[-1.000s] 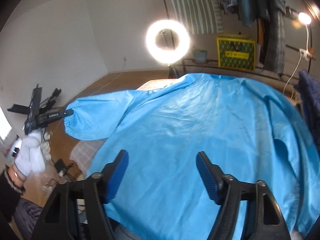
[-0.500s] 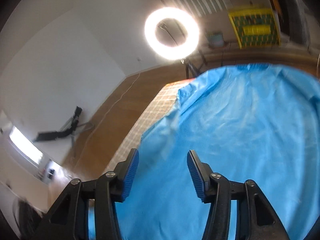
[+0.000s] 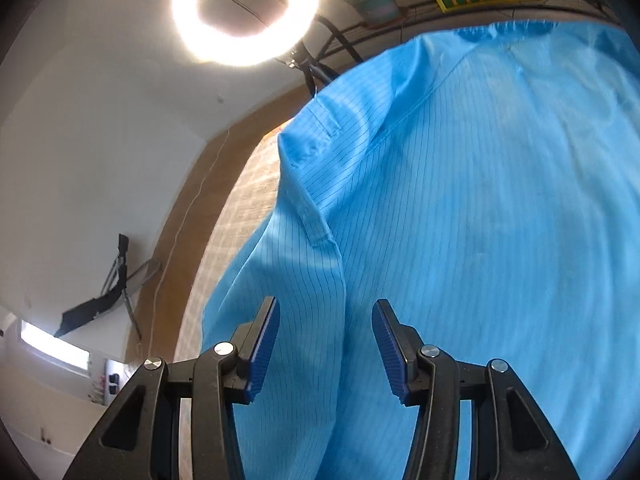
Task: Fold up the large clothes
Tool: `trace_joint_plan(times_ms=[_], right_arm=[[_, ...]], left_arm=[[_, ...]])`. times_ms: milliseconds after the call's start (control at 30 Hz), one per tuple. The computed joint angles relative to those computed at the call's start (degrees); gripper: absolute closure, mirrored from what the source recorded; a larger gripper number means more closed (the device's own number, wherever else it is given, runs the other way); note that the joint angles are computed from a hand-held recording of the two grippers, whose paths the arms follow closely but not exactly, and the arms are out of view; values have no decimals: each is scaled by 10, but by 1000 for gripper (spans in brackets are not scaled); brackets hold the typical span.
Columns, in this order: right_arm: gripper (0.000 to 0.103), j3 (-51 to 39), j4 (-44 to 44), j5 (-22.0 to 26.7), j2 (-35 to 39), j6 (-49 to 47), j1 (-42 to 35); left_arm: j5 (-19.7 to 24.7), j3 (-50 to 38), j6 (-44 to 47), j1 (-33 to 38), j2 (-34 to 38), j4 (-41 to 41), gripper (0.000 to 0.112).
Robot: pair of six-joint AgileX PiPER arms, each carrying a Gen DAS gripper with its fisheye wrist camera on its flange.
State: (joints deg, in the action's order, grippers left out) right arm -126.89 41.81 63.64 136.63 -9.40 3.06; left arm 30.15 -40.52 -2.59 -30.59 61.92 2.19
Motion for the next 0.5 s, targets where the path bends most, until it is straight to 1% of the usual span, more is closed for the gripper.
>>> trace_joint_plan(times_ms=[33, 100, 167, 200, 233, 267, 333, 400, 500], right_arm=[[52, -14, 2, 2, 10, 4, 3], [57, -36, 6, 9, 26, 6, 9], [77, -58, 21, 21, 45, -4, 11], [85, -57, 26, 22, 45, -12, 12], [97, -45, 24, 17, 36, -18, 15], [102, -32, 23, 12, 26, -25, 15], [103, 10, 28, 0, -7, -48, 11], [103, 43, 36, -10, -34, -69, 3], [103, 119, 61, -31, -86, -101, -23]], left_arm=[[1, 1, 12, 5, -1, -13, 105], [4, 2, 22, 9, -2, -22, 105], [6, 4, 10, 5, -3, -7, 105], [7, 5, 10, 4, -4, -7, 105], [7, 6, 11, 4, -4, -9, 105], [7, 8, 7, 2, -5, -2, 105], [9, 12, -16, -10, -8, 24, 105], [10, 16, -18, -14, -12, 27, 105], [14, 22, -23, -21, -20, 32, 105]])
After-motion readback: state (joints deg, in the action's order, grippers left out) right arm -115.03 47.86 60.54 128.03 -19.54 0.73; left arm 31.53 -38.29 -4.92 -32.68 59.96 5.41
